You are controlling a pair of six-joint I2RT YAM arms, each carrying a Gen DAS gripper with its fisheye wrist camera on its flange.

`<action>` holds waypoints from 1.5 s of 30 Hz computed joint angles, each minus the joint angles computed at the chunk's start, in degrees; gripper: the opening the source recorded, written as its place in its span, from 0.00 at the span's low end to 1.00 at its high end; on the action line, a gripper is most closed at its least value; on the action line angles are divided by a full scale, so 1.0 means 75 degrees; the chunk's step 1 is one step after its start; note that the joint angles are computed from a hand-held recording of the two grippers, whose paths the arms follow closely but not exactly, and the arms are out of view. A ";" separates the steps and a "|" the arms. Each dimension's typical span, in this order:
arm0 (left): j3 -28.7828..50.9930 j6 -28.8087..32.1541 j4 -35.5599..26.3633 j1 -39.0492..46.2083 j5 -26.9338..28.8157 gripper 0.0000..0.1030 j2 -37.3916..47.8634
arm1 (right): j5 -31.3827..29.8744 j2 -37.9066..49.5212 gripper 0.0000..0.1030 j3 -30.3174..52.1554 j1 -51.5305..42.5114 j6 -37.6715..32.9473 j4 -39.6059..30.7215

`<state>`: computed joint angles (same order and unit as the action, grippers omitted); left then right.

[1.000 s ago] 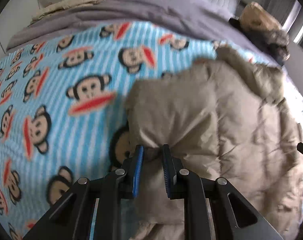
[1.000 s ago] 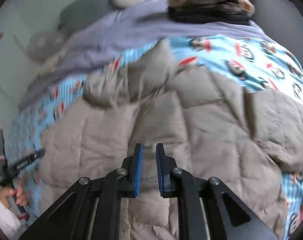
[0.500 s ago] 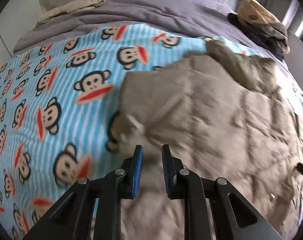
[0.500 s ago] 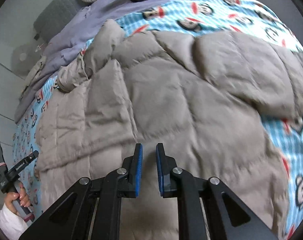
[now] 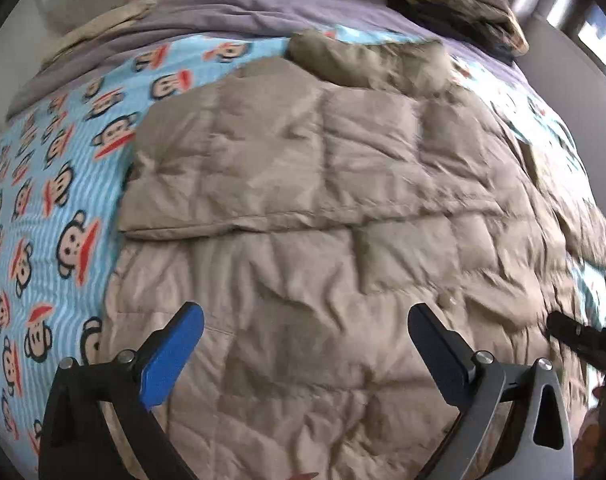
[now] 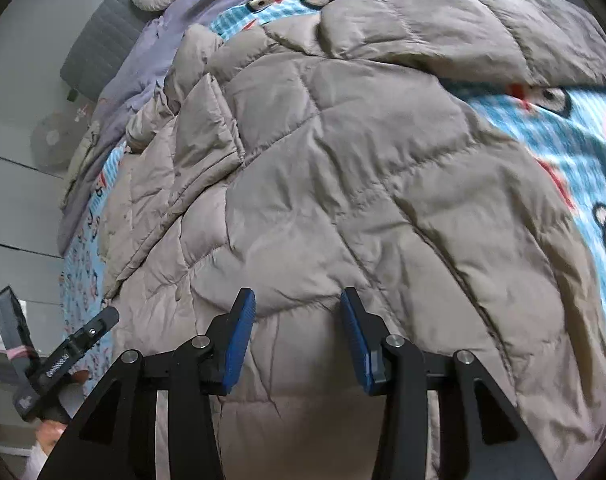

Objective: Fold large clothes

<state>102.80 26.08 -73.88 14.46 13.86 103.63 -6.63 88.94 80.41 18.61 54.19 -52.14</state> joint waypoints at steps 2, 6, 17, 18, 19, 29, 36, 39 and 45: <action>0.0012 -0.0133 -0.0102 -0.0179 -0.0150 0.99 -0.0025 | -0.0069 -0.0176 0.47 -0.0140 -0.0120 -0.0063 0.0027; 0.0043 -0.0654 -0.0223 -0.0591 -0.0362 0.99 0.0009 | -0.0301 -0.0647 0.61 -0.0455 -0.0709 -0.0397 0.0088; -0.0315 -0.1620 0.0129 -0.2128 -0.0730 0.99 -0.0081 | -0.2120 -0.1817 1.00 -0.1760 -0.4973 -0.0853 0.0911; -0.0296 -0.1709 0.0134 -0.2246 -0.0731 0.99 -0.0066 | -0.2386 -0.1686 1.00 -0.1732 -0.5471 -0.1007 0.0889; -0.0258 -0.1815 0.0140 -0.2392 -0.0739 0.99 -0.0039 | -0.2486 -0.1566 1.00 -0.1671 -0.5775 -0.1116 0.0842; 0.0600 -0.2356 0.0150 -0.3106 -0.0814 0.99 0.0611 | -0.3550 0.0108 1.00 -0.1122 -0.8169 -0.0552 0.2487; 0.1029 -0.2484 0.0174 -0.3186 -0.0860 0.99 0.0929 | -0.4281 0.0856 0.77 -0.1128 -0.8550 0.1567 0.4302; 0.1187 -0.2537 0.0211 -0.3122 -0.0948 0.99 0.1039 | -0.4531 0.1242 0.07 -0.0849 -0.8374 0.1974 0.4422; 0.1679 -0.2536 0.0274 -0.2638 -0.0942 0.99 0.1301 | -0.4098 0.1505 0.06 0.0737 -0.7365 0.0841 0.3718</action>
